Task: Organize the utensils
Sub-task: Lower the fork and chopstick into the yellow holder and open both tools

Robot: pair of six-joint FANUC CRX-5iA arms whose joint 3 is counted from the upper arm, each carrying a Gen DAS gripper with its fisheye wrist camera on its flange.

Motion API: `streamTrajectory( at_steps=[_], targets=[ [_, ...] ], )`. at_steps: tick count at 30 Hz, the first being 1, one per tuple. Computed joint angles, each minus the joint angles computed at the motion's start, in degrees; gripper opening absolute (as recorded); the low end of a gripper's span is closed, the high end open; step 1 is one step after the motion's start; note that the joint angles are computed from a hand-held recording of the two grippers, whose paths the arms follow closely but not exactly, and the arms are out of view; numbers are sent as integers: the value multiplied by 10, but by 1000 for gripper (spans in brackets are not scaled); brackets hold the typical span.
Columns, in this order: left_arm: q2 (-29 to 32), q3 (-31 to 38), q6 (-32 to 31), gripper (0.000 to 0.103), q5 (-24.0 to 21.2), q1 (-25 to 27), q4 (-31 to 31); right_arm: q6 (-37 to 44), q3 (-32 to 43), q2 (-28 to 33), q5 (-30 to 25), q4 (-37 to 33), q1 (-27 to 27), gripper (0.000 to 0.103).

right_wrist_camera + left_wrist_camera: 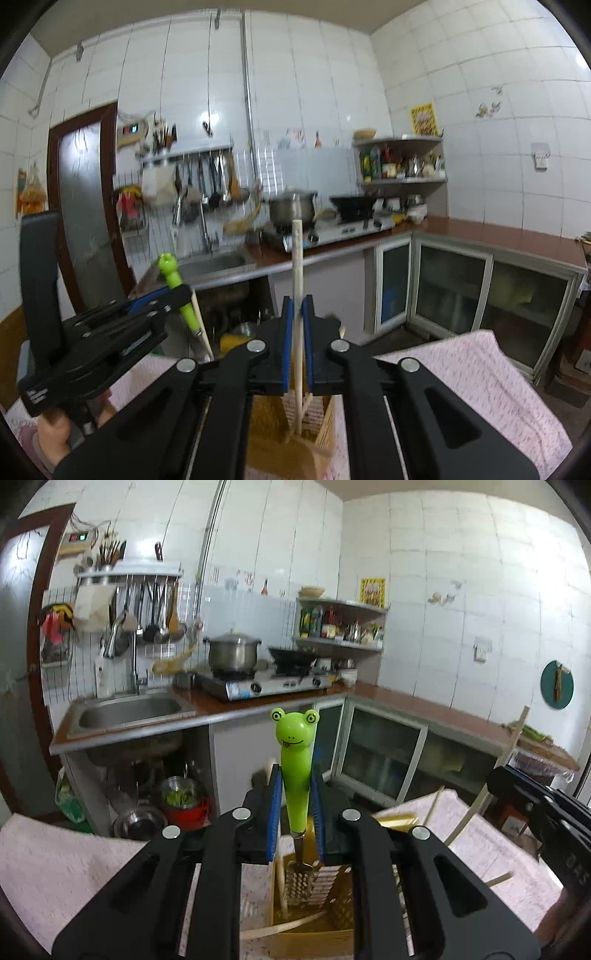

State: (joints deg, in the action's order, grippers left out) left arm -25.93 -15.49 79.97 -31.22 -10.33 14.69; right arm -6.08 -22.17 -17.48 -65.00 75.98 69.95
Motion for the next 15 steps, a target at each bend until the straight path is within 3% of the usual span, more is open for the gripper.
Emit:
streamTrajectory(
  at_steps=[4,8,13,15],
  targets=[
    [-1,-17,-3,14,0,2,-11,-3,-12,6,8,-13,-2,6],
    [-17,-35,35,14,22,-10,-71,-26,-25,11,9,-8,-6,6],
    [-35,-58,3,16,35,-1,-30,-31,-35,10,10,-13,-9,6],
    [-42,-62,-7,24,31,2,-14,-33,-34,6,11,-23,-7,6]
  ],
)
